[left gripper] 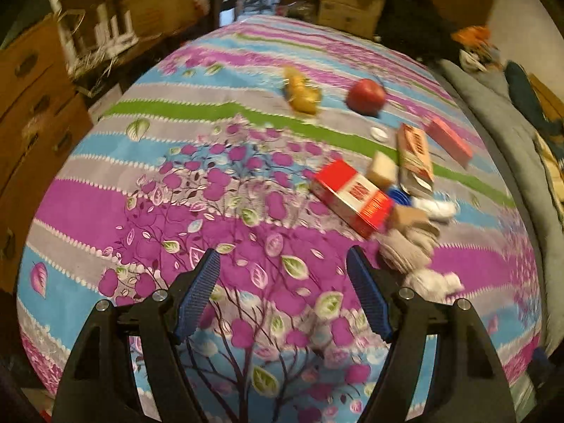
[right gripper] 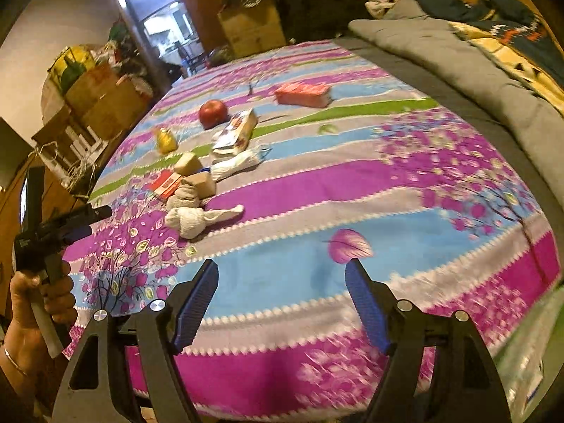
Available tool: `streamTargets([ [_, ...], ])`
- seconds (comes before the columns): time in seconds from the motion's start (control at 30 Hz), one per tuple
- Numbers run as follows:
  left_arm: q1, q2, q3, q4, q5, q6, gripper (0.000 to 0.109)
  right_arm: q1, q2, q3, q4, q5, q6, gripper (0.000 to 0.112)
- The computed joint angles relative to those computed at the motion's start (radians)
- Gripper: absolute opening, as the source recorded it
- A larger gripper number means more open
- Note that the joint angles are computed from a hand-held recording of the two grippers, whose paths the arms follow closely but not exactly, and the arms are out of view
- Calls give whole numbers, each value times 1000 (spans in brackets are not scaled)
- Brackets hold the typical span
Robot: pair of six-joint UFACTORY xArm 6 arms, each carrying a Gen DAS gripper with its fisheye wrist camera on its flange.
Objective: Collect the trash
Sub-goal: 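Swing both open tools back over the trash on the bed, then grasp the red Double Happiness box with the left tool while the right tool grasps the white fuzzy ball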
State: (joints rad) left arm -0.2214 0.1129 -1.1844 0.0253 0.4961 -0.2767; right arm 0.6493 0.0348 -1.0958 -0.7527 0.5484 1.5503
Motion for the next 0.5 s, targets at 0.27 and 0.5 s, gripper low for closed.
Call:
streamTargets([
  [0.27,-29,240,-269,-178,92,223,81,-31,98,-105,74,-20,-69,80],
  [0.5,-70,405,-471,-27,126,36,86,-50,87,-31,170,-60,-71,80],
])
